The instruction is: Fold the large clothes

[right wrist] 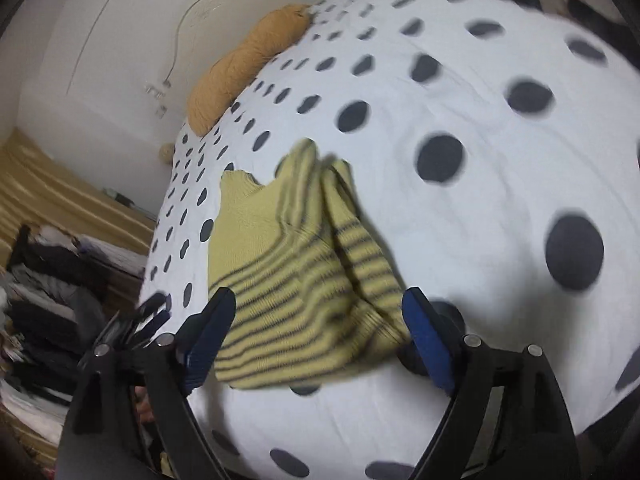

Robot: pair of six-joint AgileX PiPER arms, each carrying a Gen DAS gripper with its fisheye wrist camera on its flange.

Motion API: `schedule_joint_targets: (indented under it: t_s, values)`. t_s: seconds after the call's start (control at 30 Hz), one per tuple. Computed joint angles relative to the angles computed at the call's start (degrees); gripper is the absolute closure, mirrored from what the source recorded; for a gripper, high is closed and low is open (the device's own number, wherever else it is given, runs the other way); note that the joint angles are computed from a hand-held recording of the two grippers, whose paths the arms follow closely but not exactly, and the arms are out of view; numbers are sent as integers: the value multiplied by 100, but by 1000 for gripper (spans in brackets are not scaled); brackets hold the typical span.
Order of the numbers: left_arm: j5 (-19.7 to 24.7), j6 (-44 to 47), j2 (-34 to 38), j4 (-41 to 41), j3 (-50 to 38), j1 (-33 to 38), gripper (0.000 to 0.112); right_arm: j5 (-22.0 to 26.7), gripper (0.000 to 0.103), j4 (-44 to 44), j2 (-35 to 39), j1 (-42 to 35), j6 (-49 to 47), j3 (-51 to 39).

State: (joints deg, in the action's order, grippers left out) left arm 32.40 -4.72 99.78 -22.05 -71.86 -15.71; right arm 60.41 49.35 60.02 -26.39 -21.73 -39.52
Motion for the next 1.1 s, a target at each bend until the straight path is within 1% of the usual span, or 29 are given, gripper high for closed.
schedule_joint_targets:
  t_s: [0.03,0.07,0.1,0.13,0.2,0.23,0.3,0.33,0.37,0.47,0.53,0.6,0.63,0.67,0.7,0.73,0.77,0.8,0.83,0.87,0.9,0.93,0.97,1.0,1.07,1.1]
  values:
    - [82,153,306,-152,-244,49,19,131,17,-6,67,-223,-94,198]
    - [263,248,674,-237,-590,87,19,316,17,-58,159,-513,-184,463]
    - [300,388,886,-344,-724,94,19,457,17,-25,270,-750,-358,647]
    - [413,425,1211,-349,-1086,65,19,403,17,68,370,-832,-555,907]
    - [365,625,1543,-513,-1395,-37,19,269,17,378,490,-819,-1025,1251]
    - [369,793,1708,-713,-1606,-55,18,203,17,606,560,-768,-1244,1366]
    - [594,1009,2117,-1049,-2215,-26,18,61,17,1265,783,-523,-1796,1498]
    - [743,967,2341,-1050,-2564,-39,18,-60,17,1567,909,-346,-2041,1504]
    - [907,928,2560,-1040,-2905,-41,18,-302,17,1850,1062,-72,-2216,1472]
    - [1528,707,3359,-1034,-4113,-15,18,-825,17,2391,1540,529,-2471,1330]
    - [1810,536,3767,-891,-4737,-45,16,-1033,17,2820,1684,768,-2832,1304]
    - [2142,511,4190,-1013,-5346,-33,16,-1053,18,3074,1764,820,-3180,1332]
    - [2120,608,4234,-1142,-5384,-14,24,-1064,29,3239,1774,847,-3389,1364]
    - [2077,730,4227,-1263,-5355,4,33,-1031,47,3359,1840,799,-3566,1345]
    - [2157,663,4251,-1169,-5457,-6,47,-912,57,3374,1937,714,-3640,1349]
    - [2230,550,4265,-1019,-5548,-22,59,-681,61,3474,2074,508,-3774,1415]
    - [2245,514,4239,-970,-5550,-22,63,-489,64,3553,2092,360,-3823,1466]
    - [2159,457,4144,-859,-5448,-40,72,-386,65,3620,2086,283,-3886,1516]
    - [2064,371,4022,-747,-5302,-53,80,-394,66,3624,2001,305,-3844,1523]
    - [1966,331,3886,-740,-5145,-36,82,-382,67,3606,1887,308,-3763,1547]
    - [1823,391,3709,-854,-4909,3,87,-269,68,3670,1824,281,-3697,1560]
    - [1791,448,3589,-984,-4794,49,90,70,71,3868,1847,196,-3710,1591]
    - [1827,506,3495,-1038,-4753,81,91,232,71,3984,1830,188,-3672,1597]
    - [1877,532,3426,-982,-4761,87,91,191,71,4010,1731,321,-3457,1525]
    - [2112,352,3424,-645,-4986,74,92,-254,71,3853,1503,788,-2946,1268]
    - [2175,341,3382,-709,-4981,129,93,-321,71,3901,1476,909,-2820,1243]
